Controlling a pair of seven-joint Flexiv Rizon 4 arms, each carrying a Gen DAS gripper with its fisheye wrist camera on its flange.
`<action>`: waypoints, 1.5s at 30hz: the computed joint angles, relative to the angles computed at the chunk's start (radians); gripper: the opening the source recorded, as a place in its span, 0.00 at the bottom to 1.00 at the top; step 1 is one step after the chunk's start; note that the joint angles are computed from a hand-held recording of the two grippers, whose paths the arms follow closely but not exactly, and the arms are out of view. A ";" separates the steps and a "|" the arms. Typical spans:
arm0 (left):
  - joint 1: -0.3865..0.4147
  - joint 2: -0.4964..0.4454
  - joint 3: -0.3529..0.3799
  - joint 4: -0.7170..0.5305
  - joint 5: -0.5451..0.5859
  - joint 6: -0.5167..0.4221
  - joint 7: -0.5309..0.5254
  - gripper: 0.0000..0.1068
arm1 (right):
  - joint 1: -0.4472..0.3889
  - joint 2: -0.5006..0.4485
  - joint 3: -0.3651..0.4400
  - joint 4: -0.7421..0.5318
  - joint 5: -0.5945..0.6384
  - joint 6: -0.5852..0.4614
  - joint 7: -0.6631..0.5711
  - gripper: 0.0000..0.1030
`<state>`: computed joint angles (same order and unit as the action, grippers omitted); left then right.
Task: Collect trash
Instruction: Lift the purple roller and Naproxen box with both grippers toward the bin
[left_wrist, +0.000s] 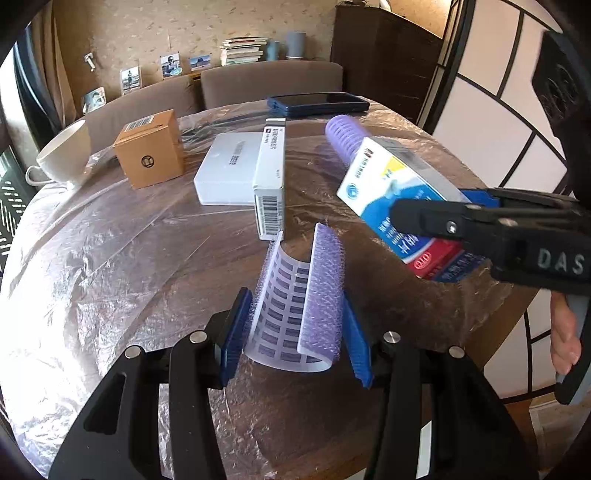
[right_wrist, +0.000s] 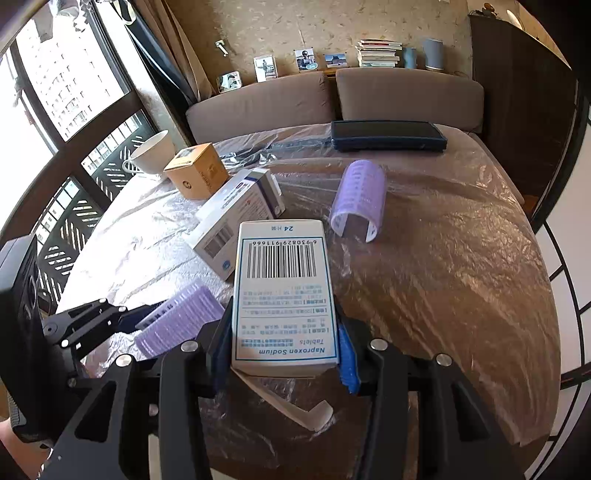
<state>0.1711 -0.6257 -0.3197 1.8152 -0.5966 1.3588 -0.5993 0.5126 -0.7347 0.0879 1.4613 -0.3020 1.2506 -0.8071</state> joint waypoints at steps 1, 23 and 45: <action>-0.001 0.001 0.003 0.001 -0.002 -0.004 -0.007 0.46 | 0.002 0.003 -0.001 0.005 0.000 0.002 0.002 0.45; 0.071 0.088 -0.079 0.106 -0.204 0.032 0.101 0.46 | 0.025 0.070 0.009 0.116 -0.010 0.054 0.020 0.44; 0.022 0.037 -0.011 0.064 -0.044 0.025 0.033 0.42 | 0.036 0.106 -0.006 0.192 -0.036 0.085 0.065 0.44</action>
<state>0.1928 -0.5883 -0.3310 1.8793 -0.6407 1.3842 -0.5668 0.5486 -0.6288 0.0822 1.6532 -0.3377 1.3351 -0.7423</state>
